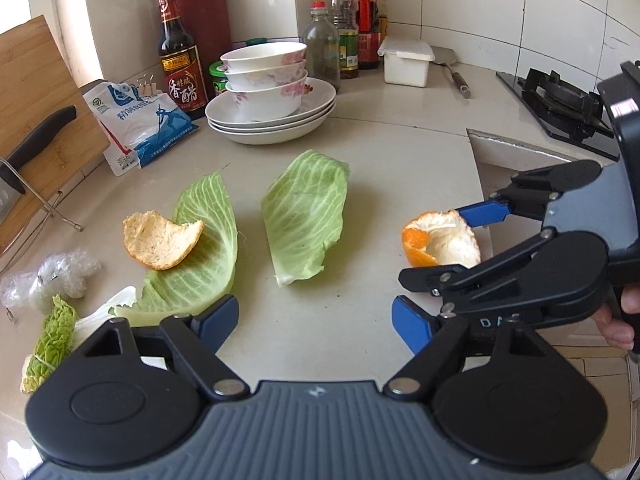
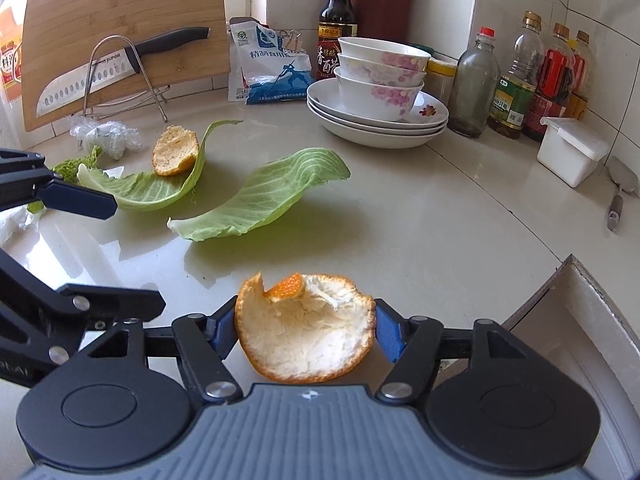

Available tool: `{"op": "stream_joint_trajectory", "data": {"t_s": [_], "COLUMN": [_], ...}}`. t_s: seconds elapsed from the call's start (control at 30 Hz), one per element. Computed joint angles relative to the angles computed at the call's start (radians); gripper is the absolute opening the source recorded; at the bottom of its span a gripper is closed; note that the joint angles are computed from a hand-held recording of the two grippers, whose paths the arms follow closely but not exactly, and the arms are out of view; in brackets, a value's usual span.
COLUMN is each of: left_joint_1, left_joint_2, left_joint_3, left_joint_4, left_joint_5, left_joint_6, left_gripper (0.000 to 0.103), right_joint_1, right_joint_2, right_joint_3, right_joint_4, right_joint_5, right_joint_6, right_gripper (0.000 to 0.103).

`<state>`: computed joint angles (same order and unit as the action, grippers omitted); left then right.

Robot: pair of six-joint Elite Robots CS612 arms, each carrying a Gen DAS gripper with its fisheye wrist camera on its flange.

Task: Collect trash
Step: 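Grasp the orange peel with the right tool while the left tool grasps a cabbage leaf, then carry the orange peel to the bucket with the right tool and drop it in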

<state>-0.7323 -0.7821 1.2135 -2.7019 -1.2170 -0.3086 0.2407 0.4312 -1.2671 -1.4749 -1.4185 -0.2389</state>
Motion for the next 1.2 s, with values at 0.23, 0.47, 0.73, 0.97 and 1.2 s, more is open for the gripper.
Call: {"op": "stream_joint_trajectory", "data": {"t_s": [0.23,0.47,0.73,0.97,1.2], "left_joint_1": [0.012,0.021,0.033,0.035,0.033], "left_joint_2": [0.011,0.051,0.099,0.111,0.098], "left_joint_3": [-0.017,-0.071,-0.144,-0.16,-0.145], "left_joint_4": [-0.005,-0.006,0.056,0.062,0.073], "left_joint_5": [-0.039,-0.049,-0.027,-0.021,-0.008], "left_joint_6": [-0.06,-0.132,-0.189,-0.189,-0.172], "left_gripper": [0.082,0.07,0.057,0.038,0.028], "right_joint_1": [-0.003,-0.015,-0.027,-0.03,-0.027], "right_joint_2": [0.007,0.012,0.011,0.012,0.011], "right_joint_3": [-0.009,-0.025,-0.029,-0.034,-0.034], "right_joint_4": [0.005,-0.013,-0.016,-0.013,-0.017], "right_joint_5": [-0.005,-0.011,0.005,0.01,0.0], "right_joint_6": [-0.025,0.017,0.059,0.063,0.067], "right_gripper": [0.065,0.059,0.059,0.059,0.059]}}
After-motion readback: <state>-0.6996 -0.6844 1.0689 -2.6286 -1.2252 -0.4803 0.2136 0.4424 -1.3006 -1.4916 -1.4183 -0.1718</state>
